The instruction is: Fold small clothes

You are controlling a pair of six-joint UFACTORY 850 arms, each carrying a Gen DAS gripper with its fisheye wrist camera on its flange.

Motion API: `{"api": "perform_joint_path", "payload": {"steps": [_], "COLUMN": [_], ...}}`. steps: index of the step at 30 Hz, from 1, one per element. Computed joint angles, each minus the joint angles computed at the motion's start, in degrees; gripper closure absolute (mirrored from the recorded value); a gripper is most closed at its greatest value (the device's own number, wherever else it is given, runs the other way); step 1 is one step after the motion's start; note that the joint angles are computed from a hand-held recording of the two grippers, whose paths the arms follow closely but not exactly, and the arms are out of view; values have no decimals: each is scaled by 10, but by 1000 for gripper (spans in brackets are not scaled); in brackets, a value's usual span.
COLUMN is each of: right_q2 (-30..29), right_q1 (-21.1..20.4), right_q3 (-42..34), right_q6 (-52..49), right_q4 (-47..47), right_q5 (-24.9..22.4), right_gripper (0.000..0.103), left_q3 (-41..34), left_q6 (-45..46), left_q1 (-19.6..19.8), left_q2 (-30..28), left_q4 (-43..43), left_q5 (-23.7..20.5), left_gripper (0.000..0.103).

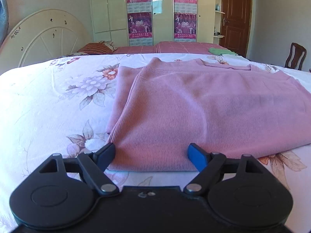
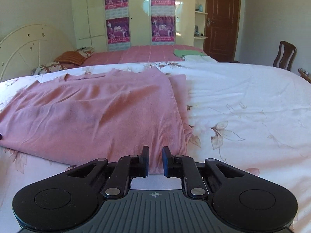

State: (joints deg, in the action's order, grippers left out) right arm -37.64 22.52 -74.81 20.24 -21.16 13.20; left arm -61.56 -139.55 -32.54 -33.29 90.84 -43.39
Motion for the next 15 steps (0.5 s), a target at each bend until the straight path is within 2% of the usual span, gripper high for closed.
{"api": "perform_joint_path", "payload": {"steps": [2,4,15], "right_q2": [-17,-18,-23], "right_q1": [5,7,10], "right_q3": [-19,-18,-44], "right_q6": [2,-34,60], "right_q4": [-7,28,-77], "right_q5": [-35,-31,-78], "right_gripper": [89,89,89], "left_q3": [-1,-5,-2], "left_q6": [3,18,41], "left_q1": [4,5,11], "left_q2": [1,3,14], "left_q4": [-4,-16,-27], "left_q5": [7,12,30], "left_gripper": [19,19,19]}}
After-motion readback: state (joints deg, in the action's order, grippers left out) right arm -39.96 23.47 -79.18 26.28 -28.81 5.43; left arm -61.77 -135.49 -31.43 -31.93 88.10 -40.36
